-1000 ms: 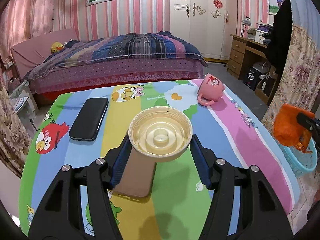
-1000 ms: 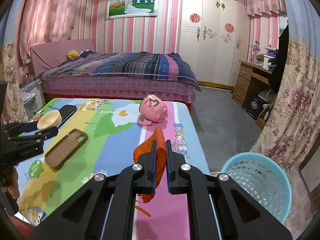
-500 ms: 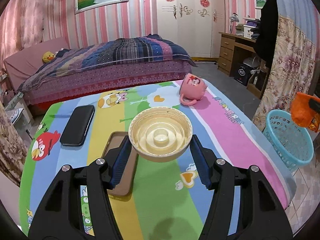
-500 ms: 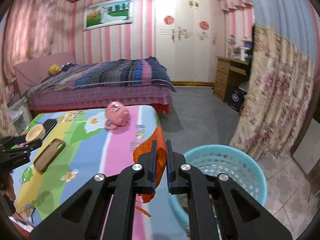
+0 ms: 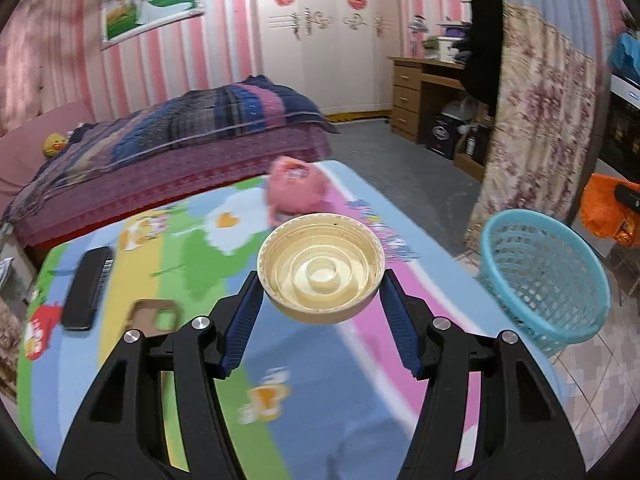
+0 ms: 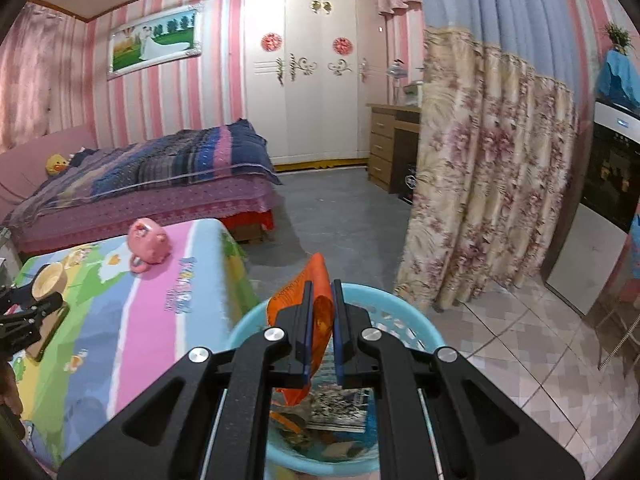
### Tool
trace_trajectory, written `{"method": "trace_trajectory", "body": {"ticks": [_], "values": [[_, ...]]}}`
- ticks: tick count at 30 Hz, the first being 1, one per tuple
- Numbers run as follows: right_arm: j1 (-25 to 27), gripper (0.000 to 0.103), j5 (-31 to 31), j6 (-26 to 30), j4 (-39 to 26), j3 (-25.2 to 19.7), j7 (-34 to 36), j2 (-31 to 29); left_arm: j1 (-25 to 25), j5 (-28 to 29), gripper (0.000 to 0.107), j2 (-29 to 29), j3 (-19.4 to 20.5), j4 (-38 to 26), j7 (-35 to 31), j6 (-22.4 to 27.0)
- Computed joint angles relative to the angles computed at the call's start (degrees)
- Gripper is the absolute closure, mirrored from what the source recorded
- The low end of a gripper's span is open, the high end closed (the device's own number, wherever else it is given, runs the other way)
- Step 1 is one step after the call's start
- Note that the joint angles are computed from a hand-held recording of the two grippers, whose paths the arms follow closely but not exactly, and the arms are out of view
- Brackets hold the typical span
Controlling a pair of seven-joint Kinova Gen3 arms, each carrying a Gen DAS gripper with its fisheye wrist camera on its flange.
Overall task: Collect trash
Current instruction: 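Carry the lid and orange cloth over the wastebasket and open both tools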
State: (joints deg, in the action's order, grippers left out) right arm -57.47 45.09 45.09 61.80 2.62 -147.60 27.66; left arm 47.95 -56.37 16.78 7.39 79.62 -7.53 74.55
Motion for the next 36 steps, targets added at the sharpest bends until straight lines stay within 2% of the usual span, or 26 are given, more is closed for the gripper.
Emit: {"method": "trace_trajectory", "body": {"ticks": [6, 12, 18, 23, 26, 29, 33, 36], "values": [[1.5, 0.095, -1.5, 2.5, -0.2, 0.1, 1.3, 0.6, -0.2, 1.6, 0.049, 6.7, -1.3, -7.9, -7.1, -4.2], [3.1, 0.095, -2.6, 2.5, 1.5, 0.1, 0.5, 0.2, -0.5, 5.5, 0.049, 13.3, -2.7, -17.4, -15.0, -11.4], [4.4, 0.095, -2.8, 2.0, 3.0, 0.4, -1.6, -0.3, -1.5, 11.9, 0.053, 20.2, -3.2, -26.9, -23.4, -13.4], [5.7, 0.095, -3.5, 0.9, 3.5, -0.2, -2.1, -0.2, -0.8, 14.9, 0.053, 22.5, -6.0, -30.5, -26.7, -14.2], [5.9, 0.095, -4.3, 1.6, 2.7, -0.5, -0.5, 0.3, -0.1, 16.1, 0.052, 20.7, -9.1, -27.7, -24.8, -15.8], [5.7, 0.095, -4.5, 1.2, 2.3, -0.2, -1.0, 0.6, 0.2, 18.0, 0.047, 18.6, -11.5, -25.4, -23.6, -15.1], [5.0, 0.095, -5.0, 2.6, -0.6, -0.4, 1.4, 2.5, 3.9, 12.8, 0.020, 16.3, -14.8, -21.8, -19.0, -10.9], [4.4, 0.095, -5.8, 3.9, -2.8, 0.1, 2.5, 4.1, 5.0, 9.5, 0.019, 12.6, -14.7, -16.4, -14.5, -9.8]]}}
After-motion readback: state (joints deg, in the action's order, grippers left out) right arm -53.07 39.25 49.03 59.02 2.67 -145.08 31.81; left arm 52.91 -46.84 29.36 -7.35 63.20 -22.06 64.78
